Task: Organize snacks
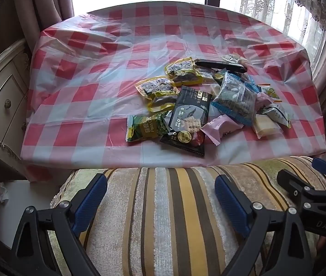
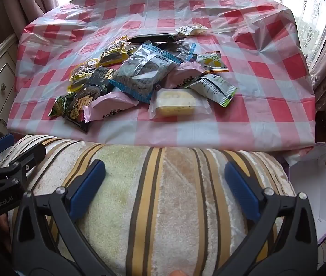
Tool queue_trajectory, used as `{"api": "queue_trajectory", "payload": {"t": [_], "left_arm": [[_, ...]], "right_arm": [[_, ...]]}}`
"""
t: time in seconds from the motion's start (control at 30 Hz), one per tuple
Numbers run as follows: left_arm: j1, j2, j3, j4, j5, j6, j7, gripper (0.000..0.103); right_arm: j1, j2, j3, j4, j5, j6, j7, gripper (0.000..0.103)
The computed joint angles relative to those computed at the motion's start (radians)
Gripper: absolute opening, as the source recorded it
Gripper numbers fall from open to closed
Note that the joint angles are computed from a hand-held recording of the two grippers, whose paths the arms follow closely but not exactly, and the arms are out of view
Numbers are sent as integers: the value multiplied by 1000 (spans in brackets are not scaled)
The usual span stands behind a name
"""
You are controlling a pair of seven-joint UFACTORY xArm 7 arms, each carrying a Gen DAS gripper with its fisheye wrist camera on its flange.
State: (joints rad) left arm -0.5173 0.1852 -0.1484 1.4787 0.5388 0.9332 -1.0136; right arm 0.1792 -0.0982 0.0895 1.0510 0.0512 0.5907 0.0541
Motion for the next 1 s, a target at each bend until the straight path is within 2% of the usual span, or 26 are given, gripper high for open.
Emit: {"api": "queue_trajectory", "payload": {"t": [1.0], "left_arm": [[1,-2,0,-4,1,-2,3,96]], "right_arm": [[0,1,-1,1,2,1,-1,103]]}}
